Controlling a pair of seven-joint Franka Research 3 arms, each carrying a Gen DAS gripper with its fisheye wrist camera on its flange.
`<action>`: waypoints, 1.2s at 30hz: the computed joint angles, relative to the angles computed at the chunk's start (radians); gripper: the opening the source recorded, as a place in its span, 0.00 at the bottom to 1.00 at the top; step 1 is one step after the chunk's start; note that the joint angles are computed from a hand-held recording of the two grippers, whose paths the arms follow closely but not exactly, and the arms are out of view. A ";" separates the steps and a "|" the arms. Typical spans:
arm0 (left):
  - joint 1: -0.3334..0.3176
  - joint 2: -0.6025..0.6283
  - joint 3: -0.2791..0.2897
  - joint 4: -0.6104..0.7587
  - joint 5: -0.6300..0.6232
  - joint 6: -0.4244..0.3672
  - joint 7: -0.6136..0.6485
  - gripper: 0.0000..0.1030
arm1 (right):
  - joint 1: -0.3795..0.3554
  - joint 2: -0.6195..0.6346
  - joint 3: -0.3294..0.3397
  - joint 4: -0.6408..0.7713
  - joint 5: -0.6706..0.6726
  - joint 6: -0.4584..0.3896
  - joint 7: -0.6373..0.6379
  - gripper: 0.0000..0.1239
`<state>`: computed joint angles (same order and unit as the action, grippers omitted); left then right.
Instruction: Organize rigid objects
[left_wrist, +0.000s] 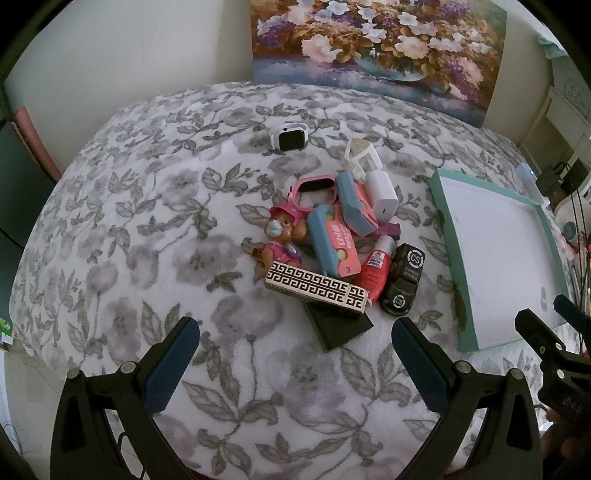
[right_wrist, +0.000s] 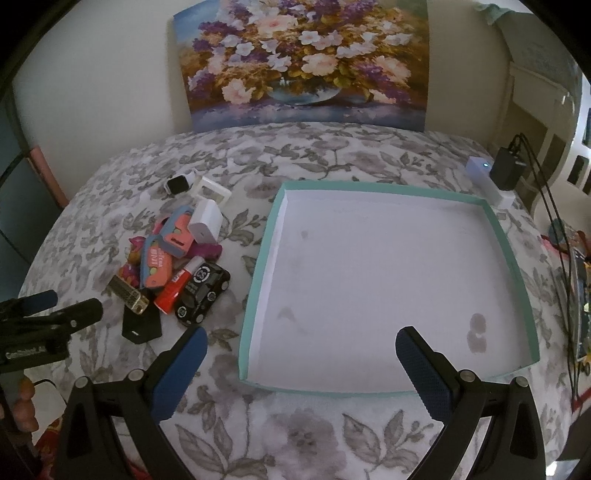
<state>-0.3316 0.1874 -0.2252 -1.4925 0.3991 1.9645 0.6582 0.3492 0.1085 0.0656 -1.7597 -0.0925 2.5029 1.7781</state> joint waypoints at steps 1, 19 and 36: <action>0.000 -0.001 0.001 0.001 0.003 -0.001 -0.002 1.00 | 0.000 0.000 -0.001 0.000 -0.003 -0.001 0.005 0.83; 0.028 0.035 0.017 0.169 -0.003 0.035 0.021 1.00 | -0.011 -0.004 0.015 0.121 0.099 0.033 -0.017 0.83; 0.025 0.206 0.049 0.372 -0.091 -0.183 -0.022 1.00 | 0.117 0.364 -0.047 0.679 -0.029 -0.433 0.103 0.83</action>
<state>-0.3065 0.3935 -0.1758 -1.1203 0.3081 1.7812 0.6362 0.4667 0.4727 0.0186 -1.0808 -0.1216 2.0701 1.8808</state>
